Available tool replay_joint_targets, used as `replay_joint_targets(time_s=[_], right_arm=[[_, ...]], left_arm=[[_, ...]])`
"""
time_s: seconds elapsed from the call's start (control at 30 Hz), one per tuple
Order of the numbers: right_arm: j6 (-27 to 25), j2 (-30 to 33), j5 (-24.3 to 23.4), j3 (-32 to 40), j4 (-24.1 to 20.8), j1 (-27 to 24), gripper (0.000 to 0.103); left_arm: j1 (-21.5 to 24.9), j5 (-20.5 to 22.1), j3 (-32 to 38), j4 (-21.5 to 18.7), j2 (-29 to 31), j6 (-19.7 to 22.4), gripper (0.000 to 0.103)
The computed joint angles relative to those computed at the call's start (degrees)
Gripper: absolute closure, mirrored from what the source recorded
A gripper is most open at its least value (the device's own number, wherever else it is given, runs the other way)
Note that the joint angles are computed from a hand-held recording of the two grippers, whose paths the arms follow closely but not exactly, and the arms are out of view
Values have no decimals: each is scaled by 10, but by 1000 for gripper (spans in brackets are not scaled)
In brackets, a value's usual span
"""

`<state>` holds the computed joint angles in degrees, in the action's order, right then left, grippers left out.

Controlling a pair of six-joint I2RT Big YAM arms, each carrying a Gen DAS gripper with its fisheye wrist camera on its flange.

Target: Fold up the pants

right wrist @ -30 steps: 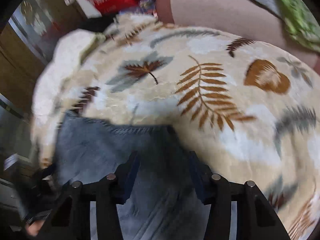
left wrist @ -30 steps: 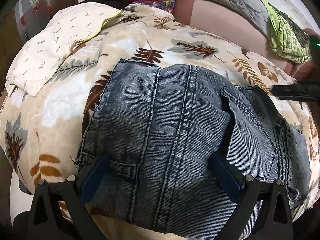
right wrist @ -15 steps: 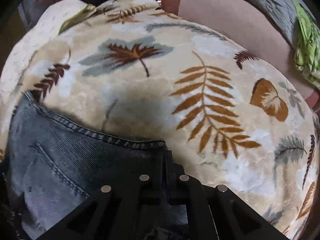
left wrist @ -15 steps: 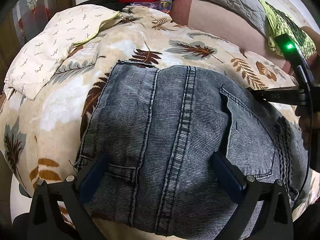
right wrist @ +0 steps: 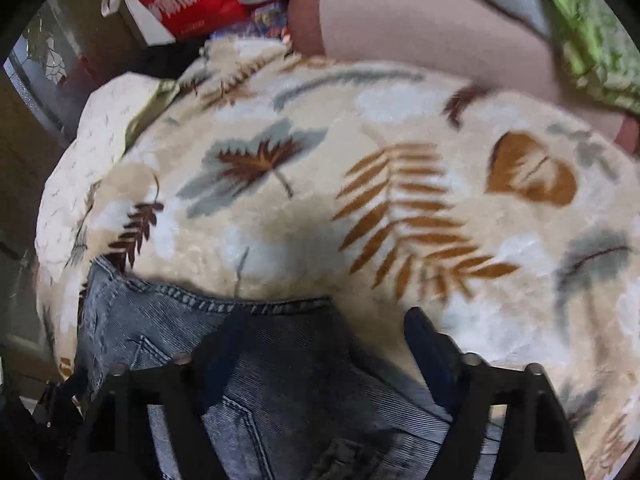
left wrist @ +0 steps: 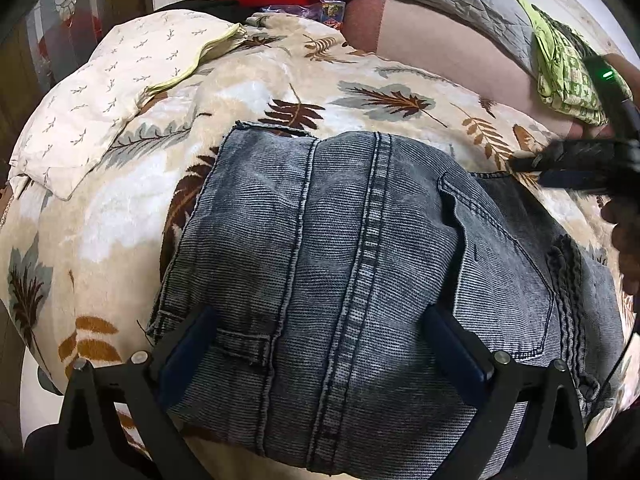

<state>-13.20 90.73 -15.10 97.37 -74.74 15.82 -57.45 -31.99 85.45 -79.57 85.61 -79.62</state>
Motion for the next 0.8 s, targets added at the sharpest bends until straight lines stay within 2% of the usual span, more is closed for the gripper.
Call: replay_joint_targets(time_s=[0.03, 0.07, 0.1, 0.2, 0.27, 0.33, 0.37, 0.43, 0.5, 0.57, 0.63, 0.67, 0.7, 0.73, 0.8], right_arm=[[-12, 19, 21, 7, -23, 9, 80], [-18, 21, 49, -3, -21, 16, 81], [-11, 15, 69, -18, 8, 20, 81], [18, -6, 78, -32, 46, 21, 81], [25, -38, 102, -54, 83, 24, 72], [39, -68, 89, -72, 94, 18, 35], [53, -90, 67, -88, 100, 10, 31], [63, -122, 13, -107, 80, 0, 31], [69, -145, -56, -124, 37, -13, 31], [66, -164, -98, -154, 12, -13, 31], [27, -139, -113, -164, -57, -1, 26], [14, -129, -100, -177, -68, 8, 26], [16, -142, -100, -184, -50, 8, 26], [21, -147, -101, -181, -53, 8, 26], [26, -163, -143, -174, -63, -6, 26]], left_arm=[[0, -1, 0, 0, 0, 0, 0], [0, -1, 0, 0, 1, 1, 0], [0, -3, 1, -1, 1, 0, 0], [-1, -5, -1, 1, 0, -1, 0], [-2, -7, -2, 1, 0, -2, 0], [-3, -10, -2, 1, 0, -5, 0], [-4, -11, -2, 0, 1, -6, 0], [-5, -14, 0, -3, 2, -9, 0], [-5, -17, 1, -6, 4, -12, 0], [-6, -19, 2, -6, 4, -16, 0], [-5, -18, 3, -7, 4, -14, 0], [-5, -16, 5, -10, 5, -13, 0], [-4, -13, 9, -14, 5, -13, 0], [-4, -9, 11, -18, 2, -14, 0], [-8, -13, 19, -42, 2, -36, 0]])
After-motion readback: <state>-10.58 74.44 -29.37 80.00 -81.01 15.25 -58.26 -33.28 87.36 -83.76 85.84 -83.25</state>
